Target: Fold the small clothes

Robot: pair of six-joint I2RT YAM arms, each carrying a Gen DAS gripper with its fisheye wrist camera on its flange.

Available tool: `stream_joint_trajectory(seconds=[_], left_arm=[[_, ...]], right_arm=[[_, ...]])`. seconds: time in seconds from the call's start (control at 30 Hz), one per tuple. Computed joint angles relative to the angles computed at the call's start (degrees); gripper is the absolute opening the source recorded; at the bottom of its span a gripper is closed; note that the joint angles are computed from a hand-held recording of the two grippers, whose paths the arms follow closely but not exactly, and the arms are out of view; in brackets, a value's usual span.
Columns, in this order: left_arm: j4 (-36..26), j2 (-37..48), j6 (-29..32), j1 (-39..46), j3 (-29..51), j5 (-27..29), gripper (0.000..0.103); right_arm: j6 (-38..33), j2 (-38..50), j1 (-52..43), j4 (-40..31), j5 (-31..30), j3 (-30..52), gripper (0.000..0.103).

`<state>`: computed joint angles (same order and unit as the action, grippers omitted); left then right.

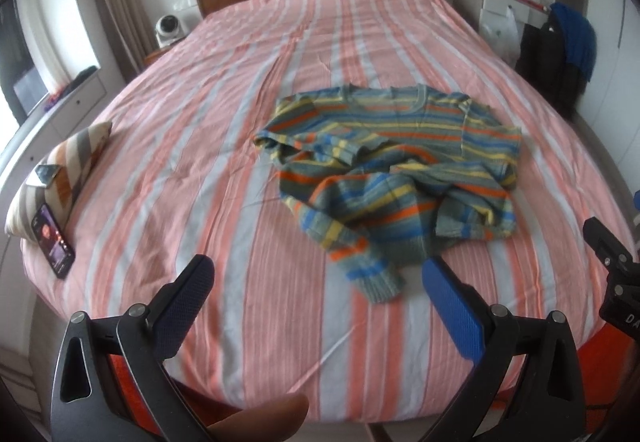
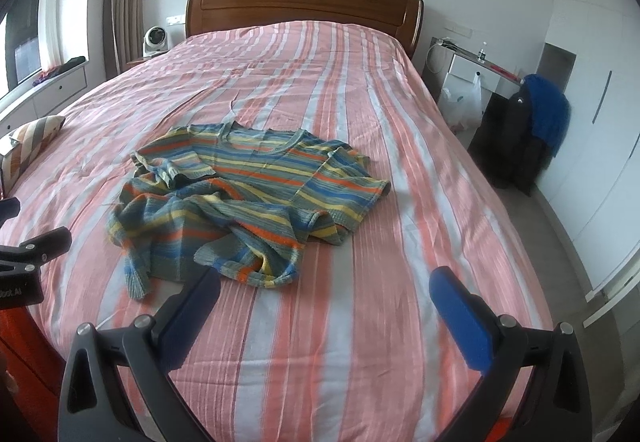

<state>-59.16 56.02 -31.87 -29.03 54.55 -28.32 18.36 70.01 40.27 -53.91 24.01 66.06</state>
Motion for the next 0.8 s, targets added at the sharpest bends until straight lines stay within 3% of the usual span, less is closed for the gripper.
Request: stream_joint_trajectory(seconds=[0.8], left_arm=[[0.4, 0.3, 1.2, 1.1, -0.6, 0.7, 0.103]], right_arm=[[-0.1, 0.1, -0.6, 0.1, -0.1, 0.1, 0.103]])
